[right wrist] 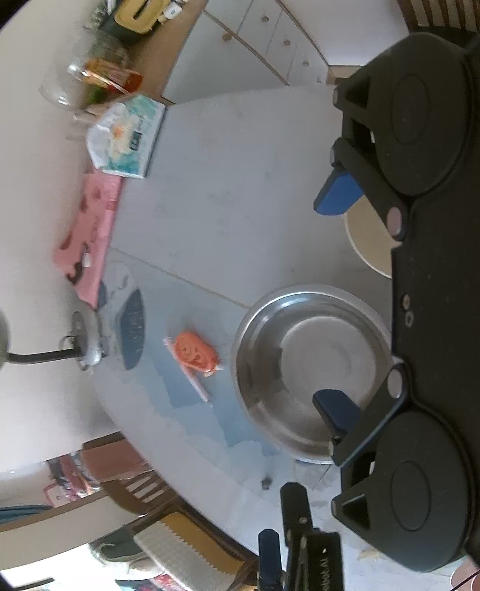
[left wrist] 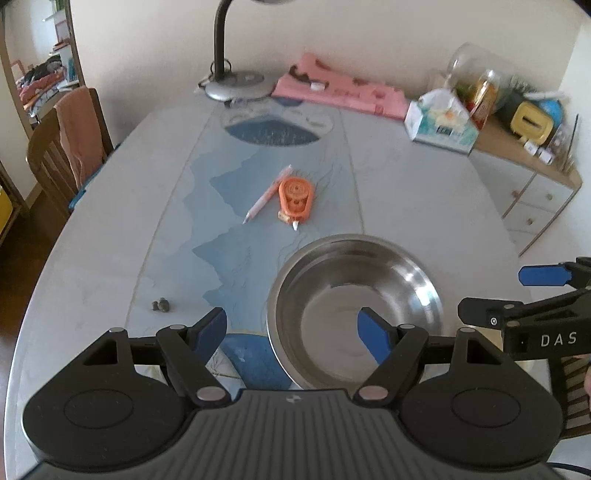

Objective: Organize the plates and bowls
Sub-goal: 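Move both grippers to the large steel bowl's rim and close, then lift the large steel bowl off the table with both grippers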

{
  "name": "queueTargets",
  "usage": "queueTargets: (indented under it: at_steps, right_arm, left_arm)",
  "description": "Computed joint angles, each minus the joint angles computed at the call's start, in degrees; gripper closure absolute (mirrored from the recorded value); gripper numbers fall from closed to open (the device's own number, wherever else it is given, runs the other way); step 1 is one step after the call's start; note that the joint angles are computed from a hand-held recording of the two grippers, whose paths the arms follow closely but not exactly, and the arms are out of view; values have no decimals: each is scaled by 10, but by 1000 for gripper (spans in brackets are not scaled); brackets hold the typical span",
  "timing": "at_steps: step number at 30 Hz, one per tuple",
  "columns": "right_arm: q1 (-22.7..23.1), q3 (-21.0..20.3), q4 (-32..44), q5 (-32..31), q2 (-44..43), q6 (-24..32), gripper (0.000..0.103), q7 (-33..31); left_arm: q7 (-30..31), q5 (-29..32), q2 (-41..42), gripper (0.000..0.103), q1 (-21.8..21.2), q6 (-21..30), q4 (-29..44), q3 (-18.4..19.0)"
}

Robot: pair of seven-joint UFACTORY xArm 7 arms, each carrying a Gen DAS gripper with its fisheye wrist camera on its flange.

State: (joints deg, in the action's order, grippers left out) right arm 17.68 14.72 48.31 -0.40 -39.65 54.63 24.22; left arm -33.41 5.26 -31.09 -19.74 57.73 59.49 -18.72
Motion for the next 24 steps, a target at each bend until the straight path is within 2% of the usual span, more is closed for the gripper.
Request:
queueTargets:
  at_steps: [5, 9, 13, 16, 18, 20, 24]
  right_arm:
    - [-5, -11, -2, 12, 45, -23, 17, 11]
    - [-5, -16, -12, 17, 67, -45, 22, 19]
    - [-1, -27, -24, 29, 78, -64, 33, 22]
    - [4, -32, -29, 34, 85, -72, 43, 16]
    - [4, -31, -33, 34, 86, -77, 44, 16]
    - [3, -32, -35, 35, 89, -83, 53, 18]
    - [4, -32, -37, 38, 89, -82, 66, 20]
  left_arm:
    - [-13, 5, 33, 25, 5, -19, -13, 0]
    - [-24, 14, 57, 26, 3, -35, -18, 2]
    - [-30, 24, 76, 27, -2, -44, -24, 4]
    - [-29, 19, 84, 44, -9, -48, -27, 12]
    - [-33, 18, 84, 49, -10, -54, -32, 15]
    - [-35, 18, 84, 63, -11, -57, -35, 17]
    - [-38, 12, 84, 70, -11, -57, -38, 22]
